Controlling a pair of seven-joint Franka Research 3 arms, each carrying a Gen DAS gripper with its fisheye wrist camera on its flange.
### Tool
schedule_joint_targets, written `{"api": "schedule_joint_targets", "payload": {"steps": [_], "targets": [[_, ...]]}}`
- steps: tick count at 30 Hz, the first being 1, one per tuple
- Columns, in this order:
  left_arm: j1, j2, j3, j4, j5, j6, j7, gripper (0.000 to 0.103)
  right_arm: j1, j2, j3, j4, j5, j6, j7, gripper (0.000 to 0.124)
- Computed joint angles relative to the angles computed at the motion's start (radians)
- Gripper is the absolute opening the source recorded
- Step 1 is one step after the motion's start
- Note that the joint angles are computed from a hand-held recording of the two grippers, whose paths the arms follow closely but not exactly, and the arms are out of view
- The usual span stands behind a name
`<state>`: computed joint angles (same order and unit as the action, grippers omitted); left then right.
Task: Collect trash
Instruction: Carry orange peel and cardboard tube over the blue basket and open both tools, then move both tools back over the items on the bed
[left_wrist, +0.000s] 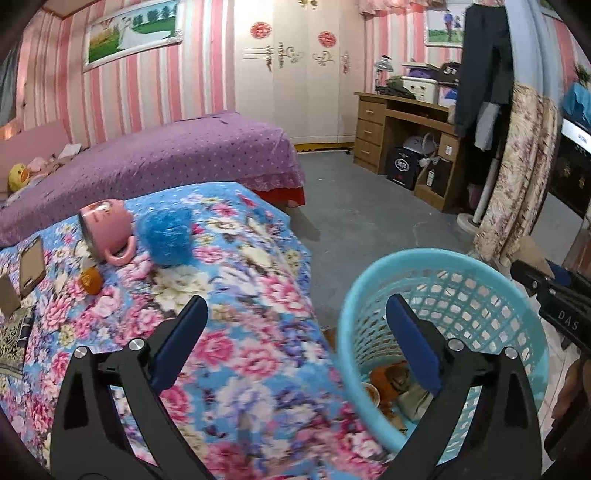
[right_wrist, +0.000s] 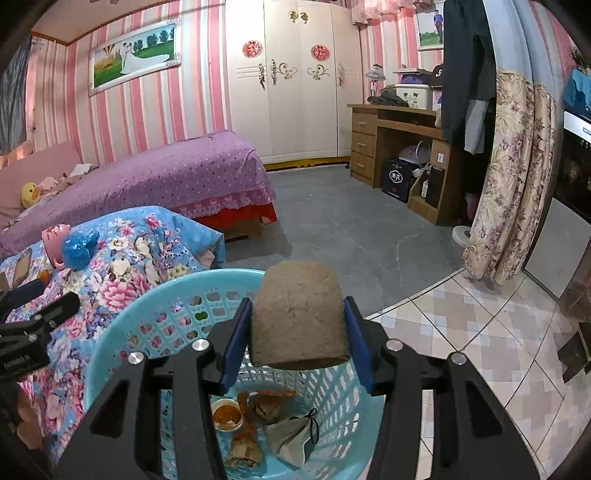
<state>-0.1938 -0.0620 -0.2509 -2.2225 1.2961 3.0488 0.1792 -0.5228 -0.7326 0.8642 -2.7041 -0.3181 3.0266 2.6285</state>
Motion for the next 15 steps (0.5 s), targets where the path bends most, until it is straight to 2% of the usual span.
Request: {"api": "schedule_joint_targets", "payload": {"steps": [3,5,7,13,15], "targets": [[0.015,-0.023,0.006,-0.008,0.027,-0.002,-0.030,0.096,-0.015,0.012,0.019,0.018,-0.003,-0.010,0.010,0.052],[0.025,-0.036,0.007,-0.012,0.043,-0.001,-0.046,0.097,-0.023,0.015,0.029,0.027,-0.005,-0.016,0.022,0.060],[0.037,-0.050,0.009,-0.021,0.049,0.004,-0.051,0.097,-0.043,0.004,0.054,0.042,-0.012,-0.039,0.045,0.085],[0.080,-0.104,0.008,-0.057,0.058,0.012,-0.045,0.098,-0.081,-0.007,0.103,0.101,-0.064,-0.123,0.120,0.099],[0.097,-0.123,0.014,-0.076,0.033,0.024,-0.023,0.098,-0.085,0.006,0.109,0.119,-0.086,-0.140,0.142,0.099]]}}
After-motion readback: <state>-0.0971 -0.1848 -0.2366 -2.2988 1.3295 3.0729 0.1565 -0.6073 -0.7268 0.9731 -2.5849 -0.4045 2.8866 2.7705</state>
